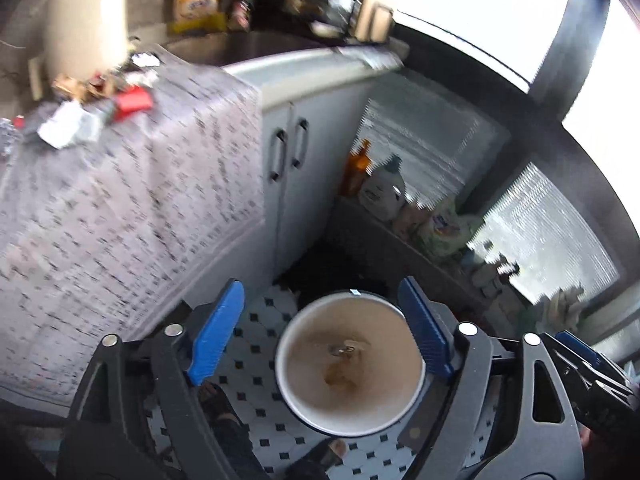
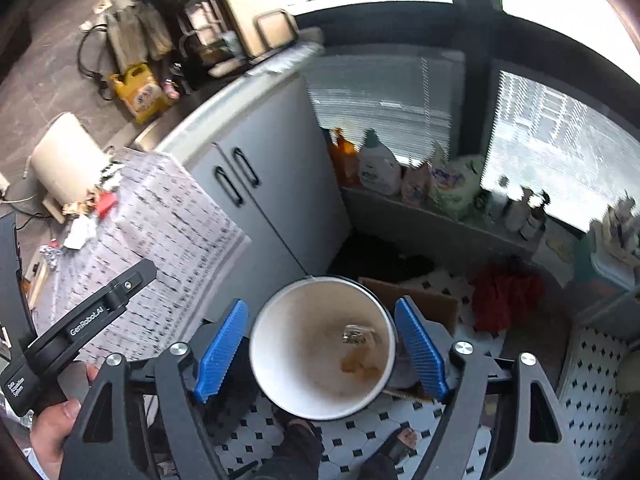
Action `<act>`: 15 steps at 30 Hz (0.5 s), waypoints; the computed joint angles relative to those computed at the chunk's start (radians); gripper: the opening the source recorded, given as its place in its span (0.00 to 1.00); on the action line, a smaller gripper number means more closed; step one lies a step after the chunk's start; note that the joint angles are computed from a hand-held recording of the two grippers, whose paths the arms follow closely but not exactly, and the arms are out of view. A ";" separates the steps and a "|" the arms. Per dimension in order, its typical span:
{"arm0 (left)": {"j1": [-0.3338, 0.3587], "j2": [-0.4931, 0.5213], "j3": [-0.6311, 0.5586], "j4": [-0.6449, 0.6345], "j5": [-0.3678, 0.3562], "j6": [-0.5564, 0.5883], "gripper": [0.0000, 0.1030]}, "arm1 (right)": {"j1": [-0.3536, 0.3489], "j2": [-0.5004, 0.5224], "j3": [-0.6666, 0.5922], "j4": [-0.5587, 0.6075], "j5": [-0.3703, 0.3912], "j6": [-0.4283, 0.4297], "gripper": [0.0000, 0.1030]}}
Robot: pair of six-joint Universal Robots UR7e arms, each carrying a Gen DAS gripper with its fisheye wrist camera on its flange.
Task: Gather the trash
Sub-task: 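Open both grippers over the white bucket to drop the trash, then move both tools back to the counter and grasp crumpled foil with the left gripper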
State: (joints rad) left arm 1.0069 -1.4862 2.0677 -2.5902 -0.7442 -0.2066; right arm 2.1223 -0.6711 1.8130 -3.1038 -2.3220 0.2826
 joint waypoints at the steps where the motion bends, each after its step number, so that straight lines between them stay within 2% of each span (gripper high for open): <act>1: 0.000 -0.009 -0.005 0.003 0.007 0.002 0.80 | 0.010 0.014 -0.025 -0.002 0.003 -0.016 0.77; 4: 0.000 -0.040 -0.024 0.004 0.050 0.019 0.83 | 0.030 0.051 -0.094 0.007 0.022 -0.052 0.80; 8: 0.013 -0.076 -0.051 -0.008 0.097 0.039 0.88 | 0.059 0.108 -0.189 0.005 0.037 -0.104 0.91; 15: 0.054 -0.113 -0.108 -0.051 0.159 0.091 0.93 | 0.088 0.207 -0.363 0.069 0.079 -0.139 0.92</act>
